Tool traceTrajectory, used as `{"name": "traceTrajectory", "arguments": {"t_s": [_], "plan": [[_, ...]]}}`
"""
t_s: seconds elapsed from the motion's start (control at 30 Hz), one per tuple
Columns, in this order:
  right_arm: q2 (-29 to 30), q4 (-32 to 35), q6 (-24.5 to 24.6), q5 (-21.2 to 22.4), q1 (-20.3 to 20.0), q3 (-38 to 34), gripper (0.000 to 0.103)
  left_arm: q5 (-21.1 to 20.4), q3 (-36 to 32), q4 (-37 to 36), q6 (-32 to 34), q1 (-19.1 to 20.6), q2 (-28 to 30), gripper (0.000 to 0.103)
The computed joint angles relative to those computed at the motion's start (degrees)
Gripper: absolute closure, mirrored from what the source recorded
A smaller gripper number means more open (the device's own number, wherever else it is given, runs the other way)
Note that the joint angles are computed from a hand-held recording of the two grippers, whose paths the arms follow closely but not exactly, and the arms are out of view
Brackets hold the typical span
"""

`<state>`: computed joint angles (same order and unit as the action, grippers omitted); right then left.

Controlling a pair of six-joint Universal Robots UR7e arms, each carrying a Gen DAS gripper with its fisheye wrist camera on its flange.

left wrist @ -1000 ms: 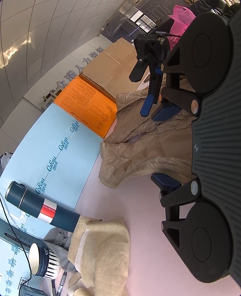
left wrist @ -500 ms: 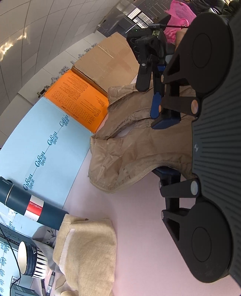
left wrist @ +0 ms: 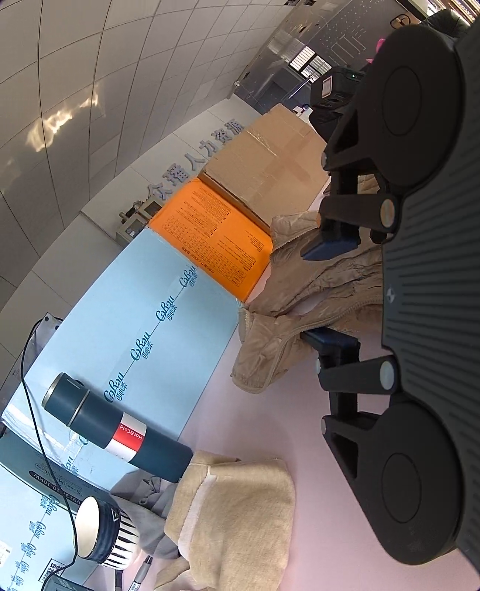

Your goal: Fold clothes

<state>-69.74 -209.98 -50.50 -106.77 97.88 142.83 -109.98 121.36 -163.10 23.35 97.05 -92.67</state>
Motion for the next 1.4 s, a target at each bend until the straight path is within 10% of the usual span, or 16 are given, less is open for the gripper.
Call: {"name": "traceTrajectory", "arguments": {"t_s": [0.27, 0.5, 0.63, 0.8, 1.4], "plan": [[9.52, -11.94, -9.2, -6.48, 3.15, -2.04, 0.0, -4.42, -2.69, 6.28, -2.37, 2.61, 2.46, 0.067], [13.61, -16.33, -14.26, -9.37, 3.68, -2.89, 0.0, 3.76, -4.65, 9.4, -1.34, 0.76, 3.22, 0.067], [13.03, -15.79, -13.51, -8.67, 3.28, -2.57, 0.0, 10.08, -6.46, 14.34, 1.05, -0.9, 3.5, 0.038], [12.87, -16.53, -13.12, -7.84, 2.95, -2.27, 0.0, 13.31, -2.94, 7.51, 9.28, -2.69, 1.87, 0.094], [18.16, -16.06, -10.63, -8.19, 5.33, -5.57, 0.0, -1.69, -0.53, 1.04, 8.9, -2.85, -2.71, 0.096]]}}
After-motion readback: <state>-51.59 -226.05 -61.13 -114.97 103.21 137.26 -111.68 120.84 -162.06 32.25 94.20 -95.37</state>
